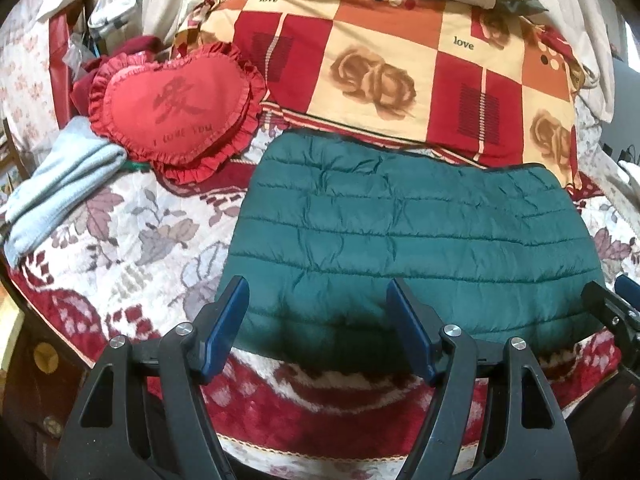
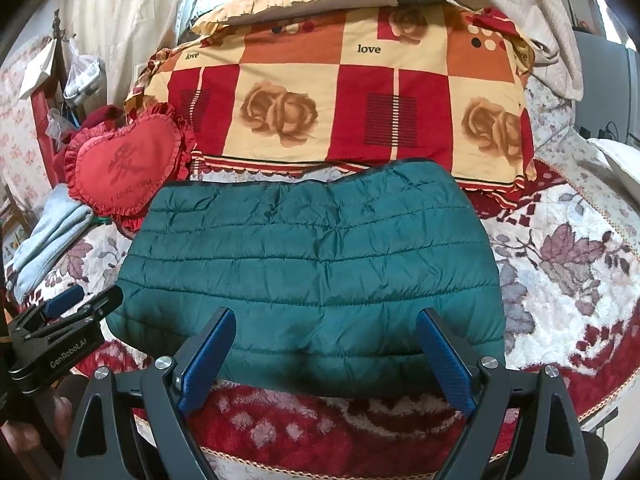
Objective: Fold large clothes
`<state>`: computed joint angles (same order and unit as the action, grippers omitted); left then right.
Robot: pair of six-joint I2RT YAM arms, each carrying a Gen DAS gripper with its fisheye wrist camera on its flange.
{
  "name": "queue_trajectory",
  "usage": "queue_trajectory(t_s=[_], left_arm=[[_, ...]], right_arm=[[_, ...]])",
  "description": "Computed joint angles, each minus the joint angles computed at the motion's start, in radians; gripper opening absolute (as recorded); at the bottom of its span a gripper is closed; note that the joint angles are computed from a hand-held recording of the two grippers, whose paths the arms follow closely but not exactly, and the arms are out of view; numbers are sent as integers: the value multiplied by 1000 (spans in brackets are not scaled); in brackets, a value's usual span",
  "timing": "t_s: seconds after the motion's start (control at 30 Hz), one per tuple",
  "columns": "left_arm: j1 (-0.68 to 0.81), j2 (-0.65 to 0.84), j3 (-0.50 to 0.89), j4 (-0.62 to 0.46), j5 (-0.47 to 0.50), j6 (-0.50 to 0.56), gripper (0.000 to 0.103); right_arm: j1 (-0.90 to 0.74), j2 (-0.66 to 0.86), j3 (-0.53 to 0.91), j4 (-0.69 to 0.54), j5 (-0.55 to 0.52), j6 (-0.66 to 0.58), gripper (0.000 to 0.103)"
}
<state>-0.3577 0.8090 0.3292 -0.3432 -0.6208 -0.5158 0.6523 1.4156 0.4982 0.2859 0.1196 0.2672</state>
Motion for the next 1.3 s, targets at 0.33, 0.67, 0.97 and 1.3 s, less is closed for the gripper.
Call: queue_trajectory(t_s=[0.33, 0.67, 0.97, 1.3], left_arm=[[-24, -18, 5, -14, -16, -5, 72], [-21, -15, -3, -2, -7, 2, 72], [-27, -8, -5, 4, -2, -4, 72], [-30, -3, -4, 5, -6, -8, 72]], right_arm=[[0, 10, 4, 2, -9, 0, 90], [12, 20, 7, 3, -7, 9, 90], [14, 22, 8, 1, -5, 13, 90], [13, 32, 9, 4, -11, 16, 90]])
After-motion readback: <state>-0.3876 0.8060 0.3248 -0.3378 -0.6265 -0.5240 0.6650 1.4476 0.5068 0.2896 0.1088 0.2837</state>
